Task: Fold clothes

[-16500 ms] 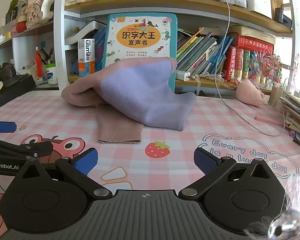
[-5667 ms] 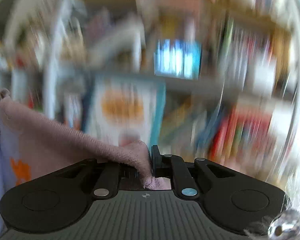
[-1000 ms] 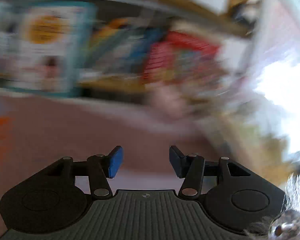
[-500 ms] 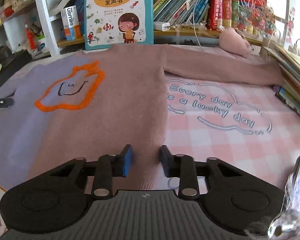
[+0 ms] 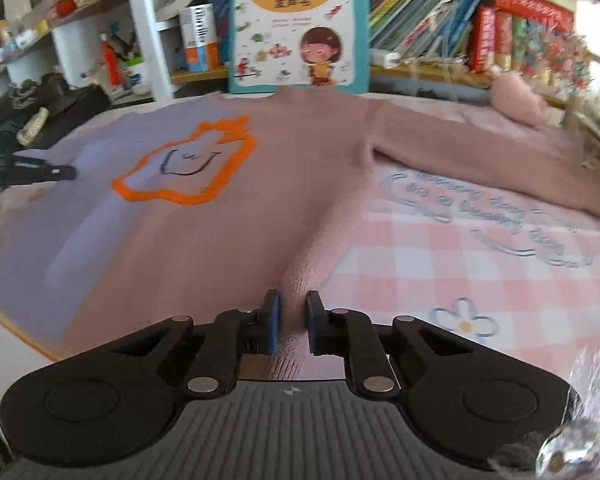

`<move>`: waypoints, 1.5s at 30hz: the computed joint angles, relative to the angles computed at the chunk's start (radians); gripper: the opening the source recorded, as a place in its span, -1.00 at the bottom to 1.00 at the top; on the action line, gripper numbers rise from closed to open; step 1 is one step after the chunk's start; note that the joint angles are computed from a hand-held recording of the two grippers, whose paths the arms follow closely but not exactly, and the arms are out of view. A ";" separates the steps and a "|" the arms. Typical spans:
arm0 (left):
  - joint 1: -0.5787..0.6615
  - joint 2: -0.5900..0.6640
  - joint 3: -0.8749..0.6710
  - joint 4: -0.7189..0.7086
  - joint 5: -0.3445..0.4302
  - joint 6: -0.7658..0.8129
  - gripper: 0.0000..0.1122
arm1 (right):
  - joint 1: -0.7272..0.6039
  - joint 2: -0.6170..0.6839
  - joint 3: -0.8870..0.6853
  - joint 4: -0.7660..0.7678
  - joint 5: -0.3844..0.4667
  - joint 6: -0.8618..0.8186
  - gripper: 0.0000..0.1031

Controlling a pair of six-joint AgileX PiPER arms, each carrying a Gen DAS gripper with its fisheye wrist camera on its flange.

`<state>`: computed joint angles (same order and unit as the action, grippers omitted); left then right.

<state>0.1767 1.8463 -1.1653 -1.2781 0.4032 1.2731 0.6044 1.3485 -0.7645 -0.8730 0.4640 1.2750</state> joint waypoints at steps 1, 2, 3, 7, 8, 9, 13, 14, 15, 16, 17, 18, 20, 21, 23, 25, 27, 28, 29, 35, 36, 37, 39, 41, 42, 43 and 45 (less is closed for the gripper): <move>0.001 -0.005 0.009 -0.013 0.008 0.014 -0.91 | -0.003 -0.007 0.004 0.005 0.009 -0.001 -0.76; 0.002 -0.007 0.016 -0.029 0.012 0.031 -0.91 | -0.007 -0.014 0.008 0.012 0.017 -0.003 -0.76; 0.004 -0.006 0.018 -0.040 0.013 0.040 -0.91 | -0.014 -0.022 0.014 0.030 0.010 -0.016 -0.76; 0.014 0.007 0.001 -0.028 0.030 0.008 -0.91 | 0.012 -0.020 0.014 0.002 0.030 0.010 -0.76; 0.013 0.007 -0.002 -0.012 0.029 -0.006 -0.89 | 0.017 -0.018 0.015 -0.011 0.034 0.025 -0.76; 0.010 0.004 -0.004 0.010 0.025 -0.025 -0.85 | 0.018 -0.020 0.018 -0.018 0.033 0.037 -0.76; 0.008 -0.027 0.016 0.095 0.024 -0.089 -0.75 | 0.030 -0.025 0.029 -0.050 0.041 0.090 -0.70; 0.012 -0.040 0.030 0.101 0.032 -0.094 -0.70 | 0.024 -0.030 0.034 -0.054 0.034 0.102 -0.66; 0.017 -0.053 0.043 0.108 0.041 -0.099 -0.64 | 0.019 -0.034 0.039 -0.058 0.028 0.115 -0.63; 0.022 -0.067 0.057 0.115 0.050 -0.104 -0.61 | 0.013 -0.039 0.044 -0.063 0.021 0.128 -0.60; 0.027 -0.083 0.074 0.120 0.059 -0.108 -0.54 | 0.007 -0.043 0.049 -0.067 0.014 0.140 -0.59; 0.033 -0.101 0.094 0.118 0.070 -0.108 -0.48 | -0.003 -0.046 0.053 -0.066 0.001 0.144 -0.59; 0.045 -0.135 0.135 0.106 0.091 -0.099 -0.44 | -0.020 -0.048 0.058 -0.061 -0.020 0.149 -0.59; 0.049 -0.154 0.157 0.102 0.098 -0.097 -0.44 | -0.026 -0.047 0.058 -0.060 -0.028 0.150 -0.59; 0.044 -0.185 0.199 0.076 0.091 -0.069 -0.49 | -0.024 -0.040 0.055 -0.064 -0.030 0.144 -0.59; 0.035 -0.207 0.232 0.050 0.080 -0.038 -0.71 | -0.023 -0.037 0.048 -0.051 -0.028 0.111 -0.72; 0.029 -0.213 0.241 0.049 0.066 -0.034 -0.90 | -0.020 -0.038 0.050 -0.074 -0.013 0.131 -0.74; 0.025 -0.217 0.245 0.049 0.059 -0.033 -0.90 | -0.018 -0.039 0.052 -0.092 -0.002 0.151 -0.74; 0.024 -0.217 0.246 0.048 0.057 -0.033 -0.90 | -0.029 -0.044 0.060 -0.086 -0.018 0.152 -0.75; 0.031 -0.214 0.241 0.056 0.061 -0.037 -0.90 | -0.009 -0.046 0.063 -0.108 -0.004 0.187 -0.74; 0.029 -0.218 0.244 0.057 0.056 -0.036 -0.90 | -0.006 -0.045 0.063 -0.113 0.001 0.195 -0.72; 0.026 -0.222 0.248 0.056 0.049 -0.034 -0.90 | -0.002 -0.045 0.062 -0.118 0.007 0.203 -0.71; 0.018 -0.231 0.257 0.053 0.030 -0.028 -0.84 | 0.006 -0.043 0.061 -0.127 0.017 0.219 -0.64; 0.010 -0.244 0.268 0.042 0.009 -0.011 -0.82 | 0.016 -0.045 0.060 -0.141 0.031 0.235 -0.60; 0.004 -0.256 0.280 0.023 -0.005 0.015 -0.81 | 0.022 -0.047 0.060 -0.155 0.039 0.248 -0.57; -0.001 -0.268 0.292 0.002 -0.019 0.043 -0.80 | 0.029 -0.048 0.060 -0.168 0.047 0.261 -0.54; -0.005 -0.293 0.316 -0.062 -0.031 0.116 -0.60 | 0.052 -0.052 0.057 -0.210 0.075 0.298 -0.28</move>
